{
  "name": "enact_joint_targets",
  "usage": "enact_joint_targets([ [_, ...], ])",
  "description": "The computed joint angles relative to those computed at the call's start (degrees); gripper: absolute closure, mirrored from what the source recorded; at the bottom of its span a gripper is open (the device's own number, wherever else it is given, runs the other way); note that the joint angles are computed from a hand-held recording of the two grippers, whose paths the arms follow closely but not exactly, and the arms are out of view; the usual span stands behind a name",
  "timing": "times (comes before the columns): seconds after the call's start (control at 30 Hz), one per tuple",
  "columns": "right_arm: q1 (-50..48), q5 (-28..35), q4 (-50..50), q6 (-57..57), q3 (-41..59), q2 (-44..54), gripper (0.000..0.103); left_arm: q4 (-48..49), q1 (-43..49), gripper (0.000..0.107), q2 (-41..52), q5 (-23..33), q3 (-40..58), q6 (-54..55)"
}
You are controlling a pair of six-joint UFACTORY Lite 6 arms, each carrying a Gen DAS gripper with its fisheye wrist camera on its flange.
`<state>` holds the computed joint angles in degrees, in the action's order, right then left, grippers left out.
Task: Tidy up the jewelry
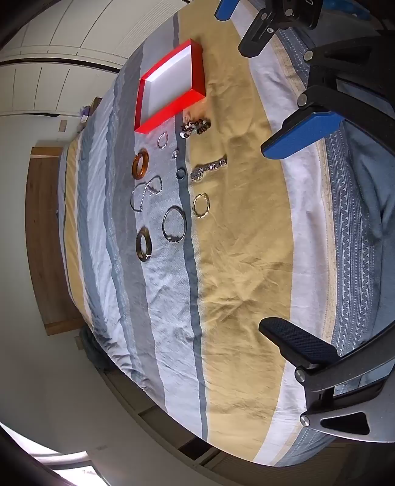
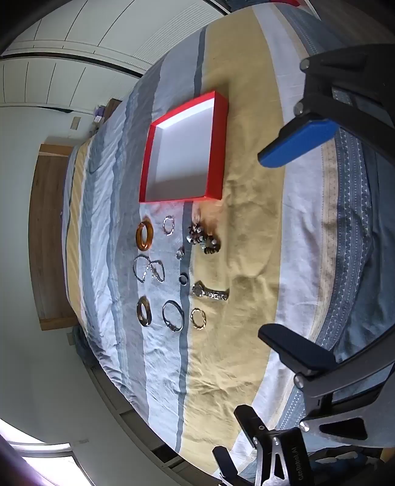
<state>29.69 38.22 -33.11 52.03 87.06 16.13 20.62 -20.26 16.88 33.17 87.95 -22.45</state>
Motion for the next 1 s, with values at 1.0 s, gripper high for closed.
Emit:
enact_joint_targets([
  [1.0,-0.12,-1.23,0.15,-0.04,-0.48,0.04,0.0,1.93,-0.26,0.004,-0.68,-2.09,-2.96,-1.67],
])
